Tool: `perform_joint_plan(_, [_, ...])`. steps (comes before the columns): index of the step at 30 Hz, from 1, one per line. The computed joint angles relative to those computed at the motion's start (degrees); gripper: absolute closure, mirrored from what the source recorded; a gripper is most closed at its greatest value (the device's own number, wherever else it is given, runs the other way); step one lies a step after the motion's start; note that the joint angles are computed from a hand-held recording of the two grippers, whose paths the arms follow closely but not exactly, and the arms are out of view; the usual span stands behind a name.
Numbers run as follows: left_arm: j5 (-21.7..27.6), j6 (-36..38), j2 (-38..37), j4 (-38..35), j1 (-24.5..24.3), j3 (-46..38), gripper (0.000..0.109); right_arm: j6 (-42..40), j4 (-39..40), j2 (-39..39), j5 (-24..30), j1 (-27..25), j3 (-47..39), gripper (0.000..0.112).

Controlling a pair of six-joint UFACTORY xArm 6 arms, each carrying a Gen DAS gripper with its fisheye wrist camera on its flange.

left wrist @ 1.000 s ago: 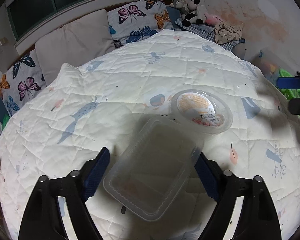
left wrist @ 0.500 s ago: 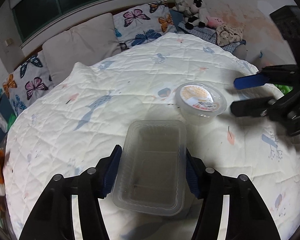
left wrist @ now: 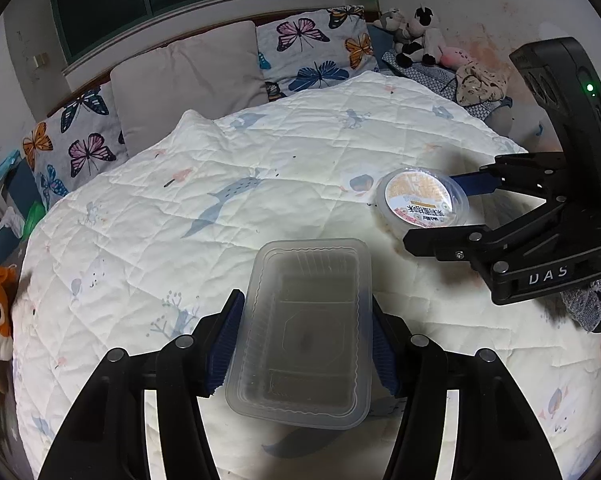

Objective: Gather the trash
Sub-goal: 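Grasp the clear rectangular container with the left tool while the right tool grasps the round labeled cup, then carry the container and cup over the green basket and open both tools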

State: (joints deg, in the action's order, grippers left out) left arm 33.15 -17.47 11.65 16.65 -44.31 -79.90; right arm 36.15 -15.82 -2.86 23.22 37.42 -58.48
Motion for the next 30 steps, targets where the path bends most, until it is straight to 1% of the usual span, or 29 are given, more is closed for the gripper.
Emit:
perform_joint_plan(3, [0.3,-0.57,0.14,0.43,-0.12,-0.37,0.052,0.55,-0.79,-0.32,0.13,0.12,0.34,0.045])
perform_joint_plan(5, [0.44,-1.01,0.11,0.15,-0.2,-0.54,0.052,0.24,-0.42,-0.6,0.15,0.14,0.64,0.046])
perform_joint_plan(8, [0.74,-1.83,-0.07,0.21,-0.51,-0.72,0.052,2.71,-2.9,-1.69,-0.05,0.08,1.65,0.047])
perform_joint_plan(11, [1.25,-2.41,-0.43,0.78,-1.17,-0.79,0.052,3.08,-2.66,-3.87,-0.12,0.31,3.48,0.047])
perform_joint_plan(14, [1.69,-3.19,-1.01,0.91,-2.31,-0.72,0.053,5.6,-4.49,-7.91,0.21,0.77,6.58,0.047])
perform_joint_plan(18, [2.6,-4.24,-1.64,1.45,-4.77,-1.11,0.053,10.34,-7.74,-14.47,1.94,1.49,11.31,0.047])
perform_joint_plan(22, [3.6,-5.21,-1.5,1.79,-7.72,-2.26,0.053,15.27,-10.25,-22.45,4.72,2.33,16.45,0.047])
perform_joint_plan(24, [3.85,-5.79,-1.23,1.96,-9.34,-2.95,0.053,18.36,-12.64,-27.08,7.95,3.19,18.86,0.047])
perform_joint_plan(30, [5.02,-7.93,0.9,3.34,-14.12,-6.58,0.052,23.45,-16.03,-38.99,15.88,5.87,24.76,0.047])
